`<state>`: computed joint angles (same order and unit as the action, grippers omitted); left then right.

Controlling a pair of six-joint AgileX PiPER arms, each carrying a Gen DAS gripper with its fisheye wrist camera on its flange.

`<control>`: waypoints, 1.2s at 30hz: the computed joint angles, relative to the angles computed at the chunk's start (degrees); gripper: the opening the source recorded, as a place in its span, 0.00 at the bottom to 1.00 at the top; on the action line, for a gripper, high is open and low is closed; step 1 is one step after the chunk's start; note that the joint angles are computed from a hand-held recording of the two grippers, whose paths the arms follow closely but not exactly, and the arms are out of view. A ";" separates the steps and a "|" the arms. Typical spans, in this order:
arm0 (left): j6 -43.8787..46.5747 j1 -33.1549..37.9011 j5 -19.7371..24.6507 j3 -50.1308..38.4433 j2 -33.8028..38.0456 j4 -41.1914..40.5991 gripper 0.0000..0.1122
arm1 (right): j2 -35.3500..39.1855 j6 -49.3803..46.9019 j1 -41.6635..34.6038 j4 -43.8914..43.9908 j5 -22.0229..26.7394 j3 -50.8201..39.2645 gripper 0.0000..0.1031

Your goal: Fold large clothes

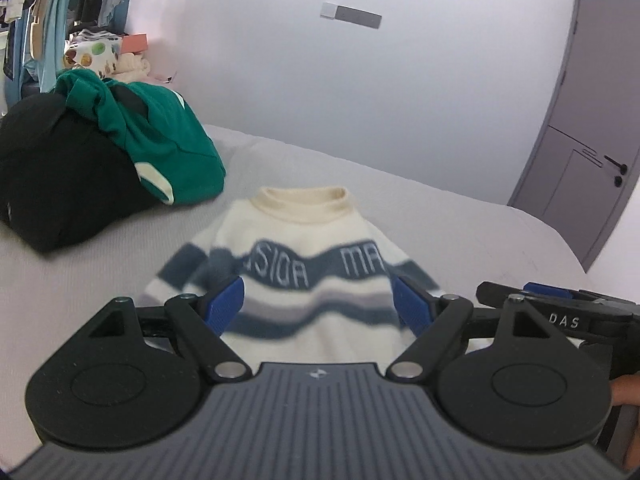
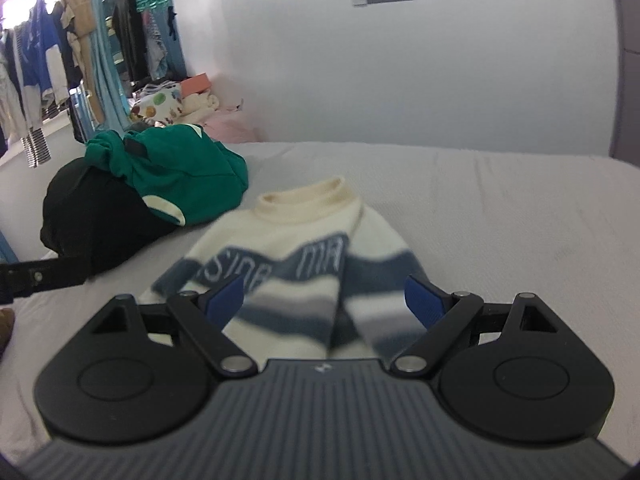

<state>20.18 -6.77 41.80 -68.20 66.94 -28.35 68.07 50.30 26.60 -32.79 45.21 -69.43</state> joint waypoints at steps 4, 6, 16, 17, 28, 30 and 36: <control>1.44 -0.55 -1.77 10.11 -9.14 -0.17 0.76 | -5.92 10.79 7.28 -7.65 4.94 6.55 0.86; 4.33 -0.11 -3.99 14.78 -11.27 -2.37 0.76 | -7.50 14.55 9.35 -9.72 6.42 9.10 0.86; 25.90 8.33 -7.55 28.44 -7.09 -23.01 0.76 | -7.85 20.29 -3.01 1.42 2.18 18.45 0.86; 28.15 9.35 -7.23 28.51 -5.85 -25.18 0.76 | -7.14 19.06 -5.88 4.20 0.50 19.20 0.86; 38.60 16.16 -3.95 29.72 1.85 -36.63 0.76 | -0.56 12.66 -15.09 15.73 -11.94 23.89 0.39; 39.52 15.85 -4.41 29.77 1.90 -37.56 0.76 | -1.64 12.02 -15.55 16.54 -12.06 23.70 0.22; 42.99 17.25 -3.39 30.72 0.92 -40.08 0.76 | -6.10 1.87 -22.87 18.51 -7.62 17.30 0.11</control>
<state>63.17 10.47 38.41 -37.48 67.85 -68.43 61.97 52.17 3.74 -14.28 37.59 -52.13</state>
